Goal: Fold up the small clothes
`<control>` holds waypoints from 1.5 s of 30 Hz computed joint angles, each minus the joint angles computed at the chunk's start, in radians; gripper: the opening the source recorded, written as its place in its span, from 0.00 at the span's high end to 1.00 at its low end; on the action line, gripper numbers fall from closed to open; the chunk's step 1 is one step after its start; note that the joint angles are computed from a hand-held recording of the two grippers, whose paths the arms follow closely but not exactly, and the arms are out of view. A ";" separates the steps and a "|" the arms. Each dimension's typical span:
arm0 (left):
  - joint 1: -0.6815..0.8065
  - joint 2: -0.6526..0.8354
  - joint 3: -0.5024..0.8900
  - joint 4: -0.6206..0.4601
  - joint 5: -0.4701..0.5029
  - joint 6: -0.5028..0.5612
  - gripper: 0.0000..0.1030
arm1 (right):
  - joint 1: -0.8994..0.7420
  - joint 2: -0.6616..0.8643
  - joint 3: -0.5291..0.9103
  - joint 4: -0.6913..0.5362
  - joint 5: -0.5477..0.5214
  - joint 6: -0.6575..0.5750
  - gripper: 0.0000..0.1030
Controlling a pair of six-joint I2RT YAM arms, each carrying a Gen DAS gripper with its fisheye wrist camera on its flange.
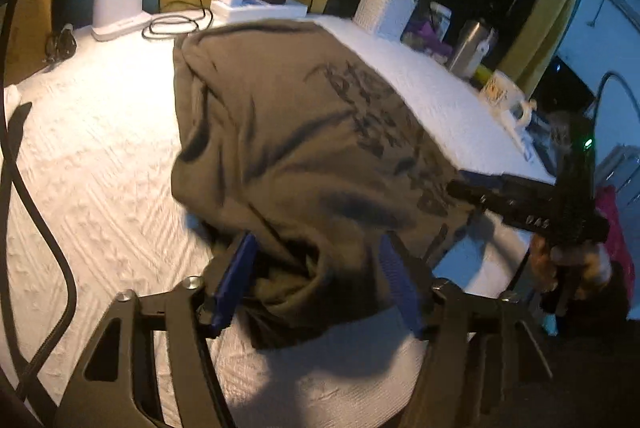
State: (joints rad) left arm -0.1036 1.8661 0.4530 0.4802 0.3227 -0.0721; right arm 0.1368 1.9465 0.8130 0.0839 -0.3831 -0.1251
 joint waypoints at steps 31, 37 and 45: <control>-0.038 -0.044 -0.209 0.193 -0.147 0.009 0.83 | 0.100 -0.205 -0.290 0.160 0.191 -0.028 0.91; -0.036 -0.154 -0.199 0.038 -0.138 -0.007 0.71 | 0.083 -0.236 -0.313 0.145 0.202 -0.040 0.86; 0.001 -0.339 -0.212 -0.093 -0.152 -0.002 0.40 | 0.062 -0.285 -0.314 0.079 0.244 -0.080 0.86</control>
State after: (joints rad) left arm -0.1030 1.5266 0.2414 0.3876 0.1706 -0.0743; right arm 0.1990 1.6618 0.4988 0.1625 -0.1392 -0.2049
